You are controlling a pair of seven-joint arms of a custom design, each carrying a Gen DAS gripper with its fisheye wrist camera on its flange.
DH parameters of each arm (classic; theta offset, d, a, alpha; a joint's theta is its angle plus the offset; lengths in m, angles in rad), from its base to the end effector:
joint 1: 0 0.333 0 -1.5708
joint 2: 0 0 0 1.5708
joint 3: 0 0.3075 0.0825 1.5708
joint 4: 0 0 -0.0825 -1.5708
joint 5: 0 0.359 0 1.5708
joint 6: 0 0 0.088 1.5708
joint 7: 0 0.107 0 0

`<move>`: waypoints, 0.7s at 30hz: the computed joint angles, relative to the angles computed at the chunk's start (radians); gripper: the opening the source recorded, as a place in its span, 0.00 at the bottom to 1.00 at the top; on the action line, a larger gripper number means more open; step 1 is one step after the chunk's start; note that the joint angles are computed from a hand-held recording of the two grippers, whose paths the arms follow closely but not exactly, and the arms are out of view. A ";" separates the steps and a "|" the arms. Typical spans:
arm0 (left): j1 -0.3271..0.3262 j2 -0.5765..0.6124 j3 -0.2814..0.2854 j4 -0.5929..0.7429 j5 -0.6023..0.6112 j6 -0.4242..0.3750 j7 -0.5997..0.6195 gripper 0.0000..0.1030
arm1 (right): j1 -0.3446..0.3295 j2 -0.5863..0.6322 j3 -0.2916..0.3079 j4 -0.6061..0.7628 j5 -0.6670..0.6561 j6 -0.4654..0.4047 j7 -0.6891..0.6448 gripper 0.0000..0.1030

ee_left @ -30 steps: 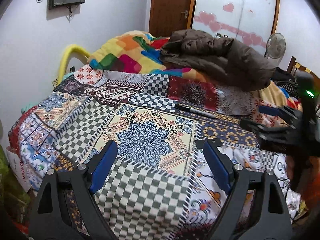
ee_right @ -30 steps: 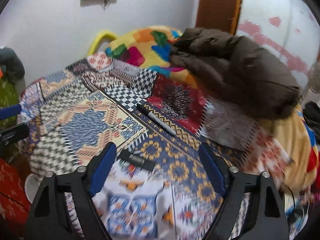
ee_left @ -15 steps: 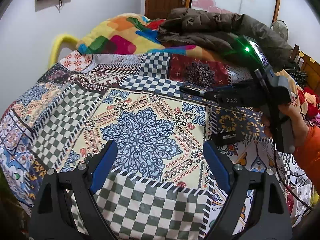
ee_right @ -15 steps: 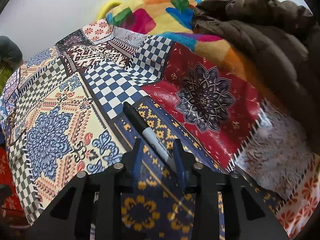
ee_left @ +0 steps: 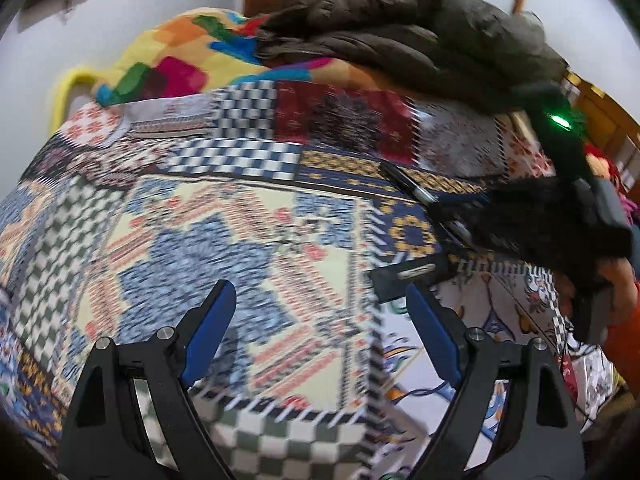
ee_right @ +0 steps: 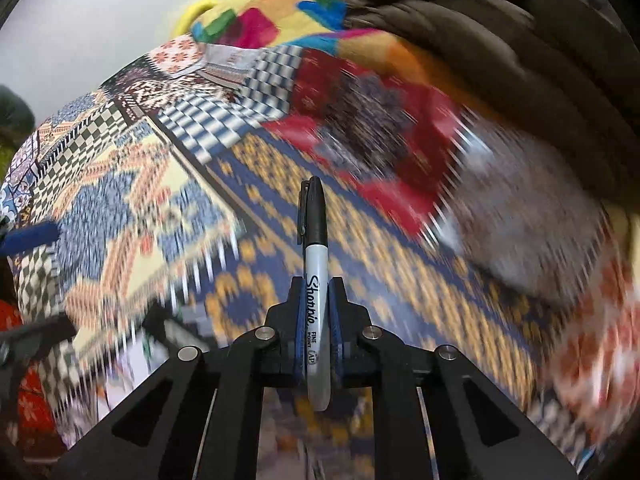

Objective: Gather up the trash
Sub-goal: 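Grasp the small black flat tag with the left tool while the right tool lifts the marker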

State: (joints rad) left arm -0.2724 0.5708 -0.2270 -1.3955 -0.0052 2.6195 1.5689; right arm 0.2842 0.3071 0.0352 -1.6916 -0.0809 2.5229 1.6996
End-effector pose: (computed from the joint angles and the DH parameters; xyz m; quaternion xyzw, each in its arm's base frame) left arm 0.6616 -0.3137 0.4611 -0.5148 0.7908 -0.3085 0.1202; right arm 0.6293 0.2061 0.4788 -0.7594 0.5963 -0.1601 0.2054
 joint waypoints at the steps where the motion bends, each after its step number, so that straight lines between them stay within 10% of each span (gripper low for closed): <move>1: 0.000 0.024 -0.014 0.038 -0.004 -0.024 0.023 0.85 | 0.005 -0.033 -0.010 -0.048 -0.014 0.012 0.028 0.10; 8: -0.030 0.174 -0.059 0.268 -0.039 -0.116 0.156 0.85 | -0.019 -0.228 0.003 -0.312 0.020 0.083 0.105 0.10; 13: -0.081 0.310 -0.045 0.511 -0.051 -0.322 0.193 0.63 | -0.018 -0.266 0.019 -0.362 0.035 0.096 0.138 0.10; 21: -0.090 0.188 -0.021 0.306 -0.034 -0.268 0.234 0.50 | -0.014 -0.267 0.024 -0.379 -0.022 0.129 0.192 0.11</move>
State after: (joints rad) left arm -0.3628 0.7593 -0.2476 -1.0891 -0.0391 2.3520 1.8031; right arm 0.2702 0.0399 0.0588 -2.0708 -0.1028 2.6517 1.8916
